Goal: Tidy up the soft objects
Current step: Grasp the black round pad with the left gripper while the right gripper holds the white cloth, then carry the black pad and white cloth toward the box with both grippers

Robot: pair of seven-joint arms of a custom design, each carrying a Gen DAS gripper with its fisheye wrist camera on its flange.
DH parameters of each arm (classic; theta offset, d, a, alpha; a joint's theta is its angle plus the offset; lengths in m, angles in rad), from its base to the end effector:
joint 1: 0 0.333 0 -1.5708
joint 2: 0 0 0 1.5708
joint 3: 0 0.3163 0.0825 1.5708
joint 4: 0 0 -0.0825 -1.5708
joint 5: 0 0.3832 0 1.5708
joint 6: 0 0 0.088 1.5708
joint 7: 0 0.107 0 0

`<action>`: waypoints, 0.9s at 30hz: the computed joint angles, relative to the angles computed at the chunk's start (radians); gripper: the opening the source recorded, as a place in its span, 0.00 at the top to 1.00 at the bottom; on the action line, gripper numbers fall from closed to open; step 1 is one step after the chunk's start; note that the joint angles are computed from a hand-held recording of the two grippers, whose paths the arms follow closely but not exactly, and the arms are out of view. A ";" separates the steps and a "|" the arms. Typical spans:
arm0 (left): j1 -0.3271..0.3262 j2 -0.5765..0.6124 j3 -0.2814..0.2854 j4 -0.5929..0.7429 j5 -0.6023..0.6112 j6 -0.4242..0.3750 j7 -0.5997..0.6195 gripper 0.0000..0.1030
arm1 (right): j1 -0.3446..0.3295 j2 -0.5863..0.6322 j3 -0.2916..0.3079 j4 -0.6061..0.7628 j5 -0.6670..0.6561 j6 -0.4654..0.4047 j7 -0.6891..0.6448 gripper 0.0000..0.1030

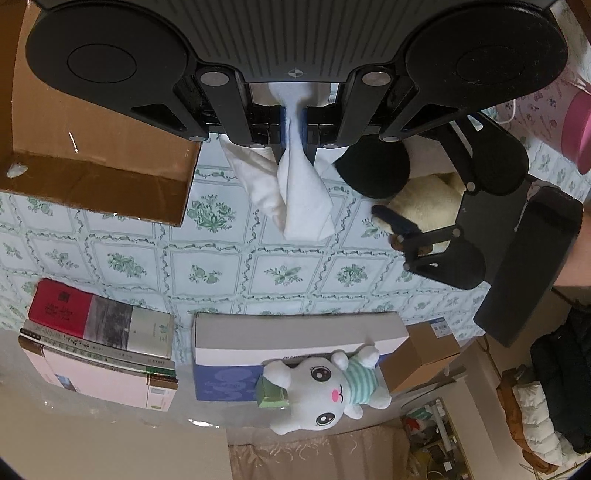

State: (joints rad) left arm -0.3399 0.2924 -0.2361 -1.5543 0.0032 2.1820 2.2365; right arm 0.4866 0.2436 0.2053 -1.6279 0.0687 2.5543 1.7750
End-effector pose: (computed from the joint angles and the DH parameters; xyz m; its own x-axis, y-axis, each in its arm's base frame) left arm 0.5792 -0.3531 0.5198 -0.9194 -0.3608 -0.1567 -0.3027 0.9034 -0.3037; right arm 0.5350 0.4222 0.5609 0.4684 -0.8503 -0.2399 -0.7642 -0.2537 -0.5930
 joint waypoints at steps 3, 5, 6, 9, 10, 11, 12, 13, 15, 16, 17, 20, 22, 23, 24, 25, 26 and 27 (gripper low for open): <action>-0.010 0.011 -0.001 0.009 0.014 -0.001 -0.004 0.27 | -0.003 -0.004 0.002 -0.011 0.008 0.009 -0.003 0.93; -0.018 0.012 0.000 0.005 0.031 0.004 -0.001 0.31 | -0.004 -0.009 0.003 -0.020 0.015 0.015 -0.003 0.93; -0.019 0.015 0.000 0.008 0.032 0.000 -0.003 0.32 | -0.005 -0.013 0.003 -0.026 0.017 0.018 -0.003 0.93; -0.019 0.020 0.001 0.020 0.023 -0.014 -0.018 0.36 | -0.005 -0.022 0.003 -0.038 0.019 0.023 -0.003 0.93; -0.018 0.019 0.000 0.021 0.018 -0.016 -0.022 0.39 | -0.004 -0.025 0.002 -0.043 0.017 0.025 0.001 0.93; -0.016 0.015 0.000 0.018 0.009 -0.011 -0.027 0.49 | -0.003 -0.031 0.002 -0.051 0.017 0.028 0.003 0.93; -0.012 0.008 -0.001 0.013 -0.002 0.001 -0.035 0.56 | -0.003 -0.034 0.002 -0.056 0.017 0.030 0.005 0.93; -0.011 0.001 0.000 0.007 -0.009 0.016 -0.052 0.64 | -0.002 -0.036 0.001 -0.059 0.015 0.032 0.009 0.93; -0.010 -0.015 0.004 -0.008 -0.012 0.051 -0.090 0.67 | 0.002 -0.046 -0.001 -0.069 0.006 0.036 0.022 0.93; -0.008 -0.022 0.003 -0.009 -0.017 0.054 -0.103 0.73 | 0.004 -0.051 -0.001 -0.073 0.001 0.035 0.026 0.93; -0.007 -0.030 0.004 -0.012 -0.018 0.056 -0.117 0.77 | 0.006 -0.056 -0.001 -0.076 -0.002 0.035 0.028 0.93; -0.007 -0.055 0.006 -0.029 -0.002 0.067 -0.158 0.82 | 0.012 -0.074 0.000 -0.090 -0.013 0.040 0.040 0.93; -0.004 -0.076 0.005 -0.046 -0.001 0.077 -0.178 0.85 | 0.016 -0.087 -0.001 -0.101 -0.019 0.045 0.050 0.93; -0.001 -0.086 0.005 -0.054 -0.002 0.082 -0.187 0.88 | 0.017 -0.093 -0.001 -0.104 -0.021 0.046 0.055 0.93; 0.001 -0.097 0.004 -0.063 -0.002 0.087 -0.195 0.89 | 0.019 -0.099 -0.001 -0.106 -0.025 0.044 0.058 0.93; 0.004 -0.110 0.004 -0.073 -0.004 0.093 -0.206 0.90 | 0.021 -0.106 -0.001 -0.109 -0.030 0.043 0.063 0.93; 0.007 -0.121 0.004 -0.081 -0.006 0.096 -0.217 0.91 | 0.024 -0.114 -0.002 -0.113 -0.035 0.042 0.070 0.93; 0.010 -0.136 0.004 -0.092 -0.005 0.103 -0.231 0.91 | 0.026 -0.123 -0.002 -0.117 -0.041 0.041 0.077 0.93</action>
